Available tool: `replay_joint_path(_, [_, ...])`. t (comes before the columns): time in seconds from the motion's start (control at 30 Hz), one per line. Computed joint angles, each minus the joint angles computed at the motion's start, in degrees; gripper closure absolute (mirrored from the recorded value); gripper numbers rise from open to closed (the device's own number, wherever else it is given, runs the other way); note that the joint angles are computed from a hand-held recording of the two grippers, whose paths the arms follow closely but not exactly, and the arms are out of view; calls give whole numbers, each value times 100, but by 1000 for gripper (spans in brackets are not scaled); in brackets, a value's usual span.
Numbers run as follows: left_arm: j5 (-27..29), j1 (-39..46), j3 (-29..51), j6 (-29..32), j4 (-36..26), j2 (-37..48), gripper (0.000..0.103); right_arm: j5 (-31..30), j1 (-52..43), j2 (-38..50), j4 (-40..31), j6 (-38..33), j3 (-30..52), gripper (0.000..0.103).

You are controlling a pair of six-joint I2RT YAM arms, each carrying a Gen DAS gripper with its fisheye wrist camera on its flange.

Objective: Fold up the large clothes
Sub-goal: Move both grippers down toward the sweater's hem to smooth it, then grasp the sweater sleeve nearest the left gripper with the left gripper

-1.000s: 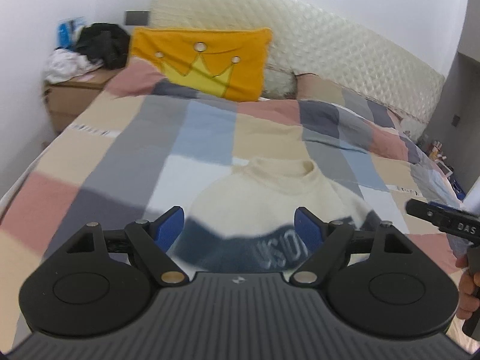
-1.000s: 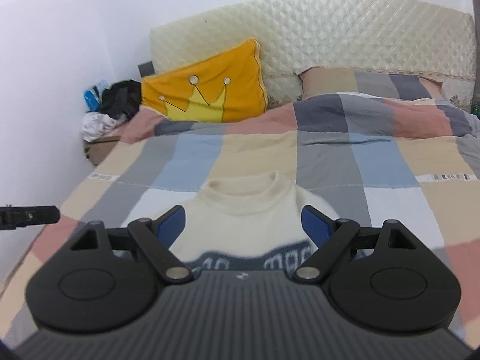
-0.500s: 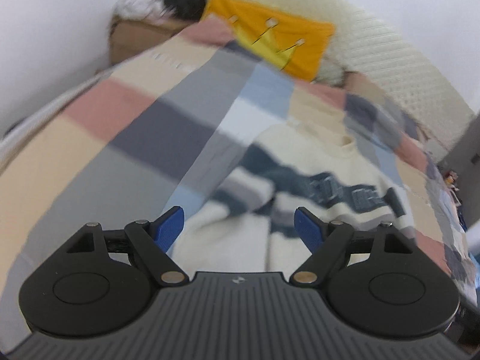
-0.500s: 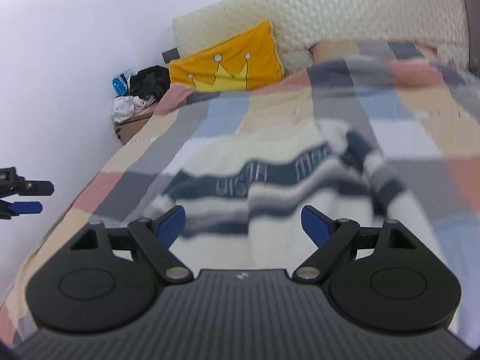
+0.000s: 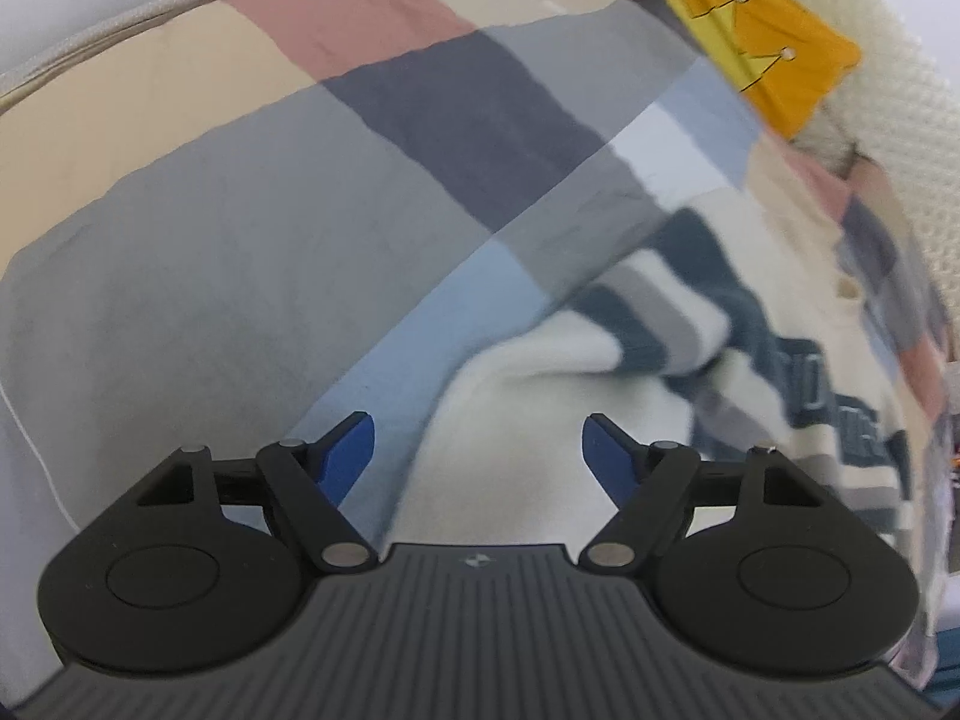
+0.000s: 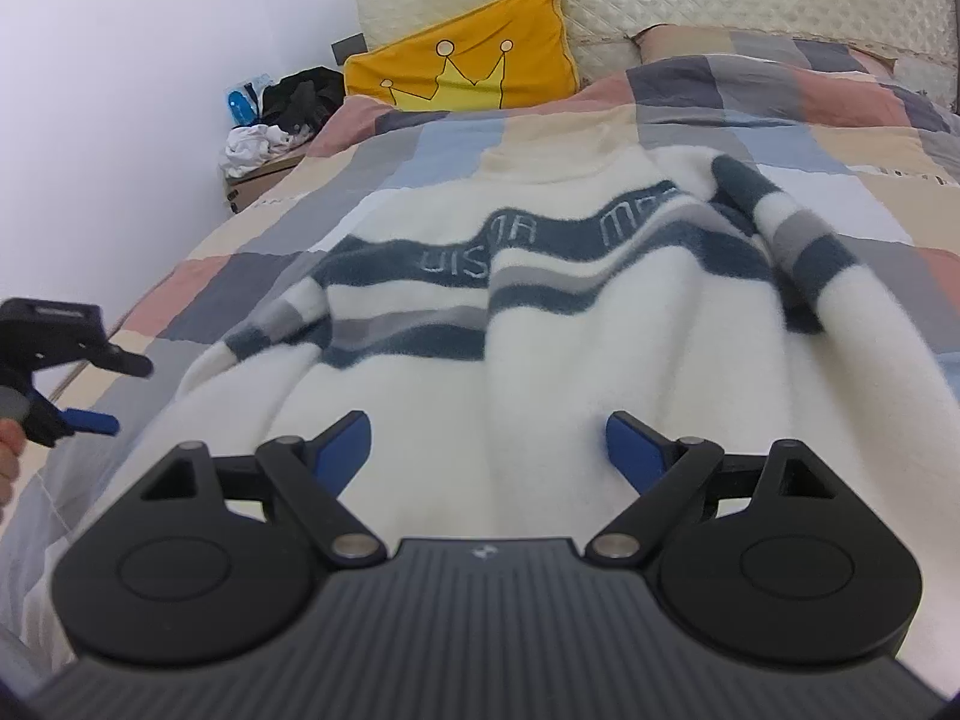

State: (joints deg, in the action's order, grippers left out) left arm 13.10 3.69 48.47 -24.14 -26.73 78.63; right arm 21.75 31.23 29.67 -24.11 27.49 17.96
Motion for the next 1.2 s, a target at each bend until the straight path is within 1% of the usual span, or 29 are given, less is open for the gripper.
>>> replay_joint_path(0.13, [-363,-241,4,-118,218,374,23,-526,-440,126,340,-46,-127,15])
replay_joint_path(0.27, [-504,-354,-30,-284,396,636,26,-792,-707,228,546,-129,-163,15])
replay_joint_path(0.3, [-502,-369,-36,-299,442,661,28,-868,-771,216,563,-120,-170,15])
replay_joint_path(0.33, [-497,-380,-35,-308,468,668,33,-928,-819,211,569,-107,-171,15])
replay_joint_path(0.37, [-509,-410,-36,-333,481,671,36,-968,-853,175,550,-97,-180,15])
replay_joint_path(0.4, [-504,-426,-47,-340,502,666,44,-1000,-883,148,530,-109,-185,15])
replay_joint_path(0.43, [-488,-441,-58,-319,526,654,58,-1017,-903,141,511,-129,-180,15])
replay_joint_path(0.47, [-507,-470,-64,-294,552,660,63,-1019,-913,146,496,-147,-172,15])
replay_joint_path(0.53, [-593,-543,-77,-238,568,627,84,-1015,-912,176,502,-149,-160,15])
replay_joint_path(0.57, [-615,-583,-85,-199,564,589,86,-1023,-918,172,503,-149,-162,15])
replay_joint_path(0.63, [-774,-694,-73,-85,527,479,89,-1040,-934,157,505,-137,-169,15])
replay_joint_path(0.8, [-1339,-1234,0,199,424,-79,91,-1201,-1218,-69,355,-121,-162,17])
replay_joint_path(0.87, [-1484,-1561,73,250,344,-287,92,-1317,-1424,-137,305,-105,-146,17])
replay_joint_path(0.97, [-1949,-2351,229,428,268,-525,92,-1524,-1739,-294,215,-67,-138,17])
replay_joint_path(1.03, [-2205,-2956,403,477,190,-522,92,-1565,-1882,-409,149,-74,-126,17])
replay_joint_path(1.13, [-2341,-3657,631,453,164,-343,92,-1348,-1904,-573,55,-98,-133,17])
replay_joint_path(1.2, [-2397,-4093,786,406,169,-88,93,-1440,-2083,-689,-9,-94,-149,17])
